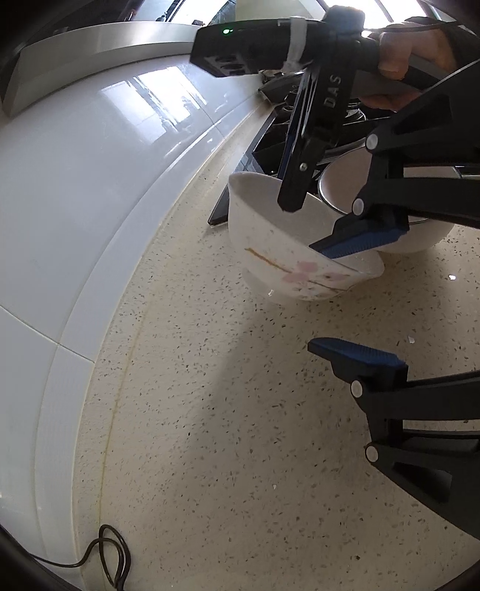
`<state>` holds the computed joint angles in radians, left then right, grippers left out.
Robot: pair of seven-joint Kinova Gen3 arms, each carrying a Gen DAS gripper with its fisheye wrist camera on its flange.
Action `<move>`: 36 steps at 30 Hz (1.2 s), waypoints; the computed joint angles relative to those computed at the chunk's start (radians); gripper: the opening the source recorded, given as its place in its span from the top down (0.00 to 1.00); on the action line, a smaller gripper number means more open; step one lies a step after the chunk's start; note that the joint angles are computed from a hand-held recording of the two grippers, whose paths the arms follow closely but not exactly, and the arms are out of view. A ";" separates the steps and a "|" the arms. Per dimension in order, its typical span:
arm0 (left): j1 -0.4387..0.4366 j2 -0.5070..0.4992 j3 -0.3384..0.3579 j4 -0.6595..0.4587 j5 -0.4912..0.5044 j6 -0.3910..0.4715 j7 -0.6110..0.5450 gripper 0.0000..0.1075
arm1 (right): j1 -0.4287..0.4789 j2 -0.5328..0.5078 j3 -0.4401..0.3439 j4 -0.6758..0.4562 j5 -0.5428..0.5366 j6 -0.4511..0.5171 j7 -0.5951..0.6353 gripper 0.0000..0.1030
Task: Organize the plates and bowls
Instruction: 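Close both grippers on the rim of the nested white bowls, then lift the white bowls with both grippers and carry them toward the rice cooker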
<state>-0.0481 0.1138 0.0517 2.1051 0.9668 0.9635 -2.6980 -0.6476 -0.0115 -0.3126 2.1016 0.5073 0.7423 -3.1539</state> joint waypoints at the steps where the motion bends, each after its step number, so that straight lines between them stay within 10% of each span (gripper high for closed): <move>1: 0.003 -0.002 0.002 0.003 -0.002 -0.006 0.000 0.61 | 0.005 0.006 0.006 0.000 -0.013 -0.012 0.021 0.59; 10: 0.046 -0.009 0.027 0.021 0.003 -0.081 -0.013 0.83 | -0.003 0.019 0.011 0.004 -0.004 -0.056 0.062 0.87; 22: 0.123 -0.072 0.044 0.090 0.085 -0.325 -0.117 0.94 | -0.046 0.054 0.017 -0.030 0.077 -0.034 0.041 0.89; 36: 0.135 -0.094 0.021 0.137 0.240 -0.411 -0.267 0.95 | -0.091 0.065 0.018 -0.060 0.154 0.011 -0.015 0.89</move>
<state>0.0871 0.0202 0.0731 2.2419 1.2066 0.5521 -2.9649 -0.7386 0.0538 -0.2948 2.0418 0.6613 0.7531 -3.1693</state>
